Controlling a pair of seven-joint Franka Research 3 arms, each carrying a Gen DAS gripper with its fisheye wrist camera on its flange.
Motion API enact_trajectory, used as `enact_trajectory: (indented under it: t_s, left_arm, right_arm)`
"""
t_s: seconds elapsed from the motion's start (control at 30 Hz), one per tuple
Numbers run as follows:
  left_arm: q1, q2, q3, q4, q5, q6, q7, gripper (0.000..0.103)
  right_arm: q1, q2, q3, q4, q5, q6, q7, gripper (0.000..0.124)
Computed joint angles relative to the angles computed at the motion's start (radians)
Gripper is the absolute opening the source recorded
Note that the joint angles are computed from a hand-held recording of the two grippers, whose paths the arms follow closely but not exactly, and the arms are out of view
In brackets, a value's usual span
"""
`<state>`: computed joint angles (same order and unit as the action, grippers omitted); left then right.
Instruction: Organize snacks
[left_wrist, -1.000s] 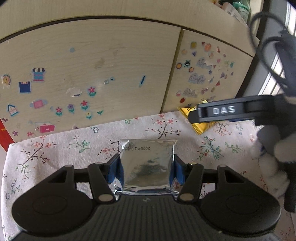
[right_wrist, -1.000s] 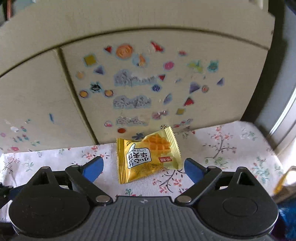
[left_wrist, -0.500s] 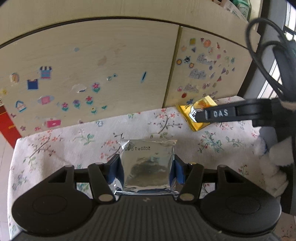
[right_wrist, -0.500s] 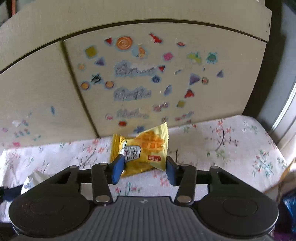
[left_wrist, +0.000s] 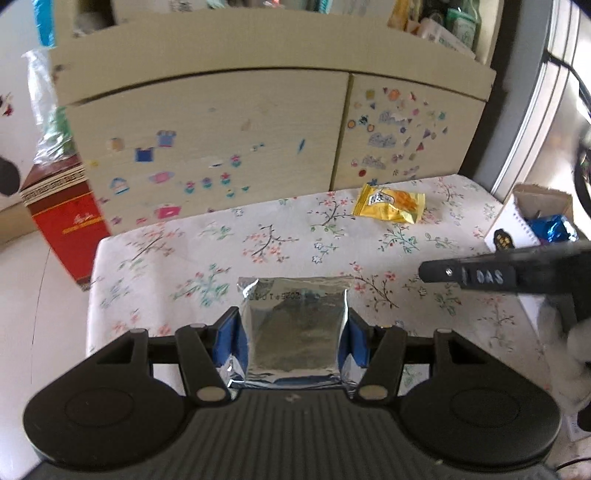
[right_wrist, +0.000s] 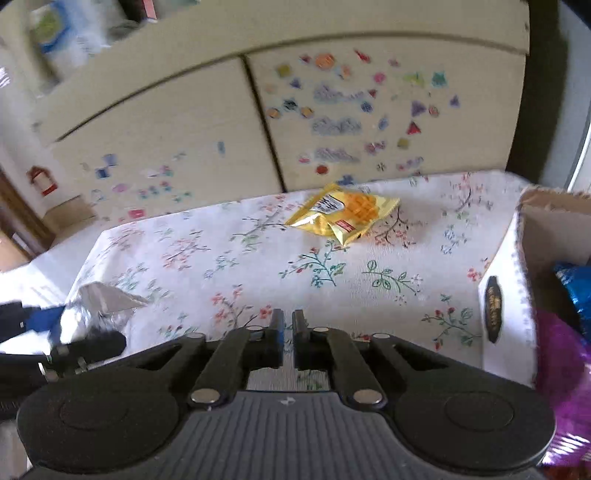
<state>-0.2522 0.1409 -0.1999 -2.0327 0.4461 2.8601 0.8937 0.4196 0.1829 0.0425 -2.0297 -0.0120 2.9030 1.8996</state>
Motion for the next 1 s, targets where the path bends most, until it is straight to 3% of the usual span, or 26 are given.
enact_trajectory:
  t_s: [0.03, 0.1, 0.2, 0.33, 0.5, 0.7, 0.83, 1.0]
  left_arm:
    - [0.007, -0.023, -0.008, -0.019, -0.031, -0.002, 0.015, 0.058]
    - [0.018, -0.045, -0.021, -0.029, -0.096, -0.01, 0.054, 0.058]
    - [0.02, -0.059, -0.029, -0.028, -0.143, -0.006, 0.096, 0.058]
    - [0.018, -0.035, -0.037, -0.002, -0.171, 0.035, 0.157, 0.058]
    - [0.043, -0.028, -0.085, 0.008, -0.362, 0.054, 0.341, 0.058]
    - [0.036, -0.028, -0.079, 0.01, -0.452, 0.018, 0.386, 0.058]
    - [0.029, -0.024, -0.068, 0.015, -0.464, 0.008, 0.373, 0.058]
    - [0.018, -0.021, -0.051, 0.02, -0.4, 0.007, 0.313, 0.058]
  right_arm:
    - [-0.001, -0.008, -0.002, -0.008, -0.005, 0.011, -0.005, 0.023]
    - [0.004, -0.003, -0.021, 0.006, -0.029, 0.025, 0.03, 0.052]
    - [0.009, 0.039, -0.049, 0.06, -0.058, 0.036, 0.072, 0.068]
    - [0.031, 0.121, -0.092, 0.172, -0.159, -0.017, 0.048, 0.075]
    - [0.025, 0.243, -0.08, 0.344, -0.155, -0.11, -0.073, 0.09]
    - [0.062, 0.369, -0.114, 0.519, -0.208, -0.214, -0.145, 0.096]
    - [0.057, 0.398, -0.11, 0.552, -0.186, -0.232, -0.169, 0.095]
    - [0.017, 0.349, -0.058, 0.501, -0.098, -0.255, -0.235, 0.078]
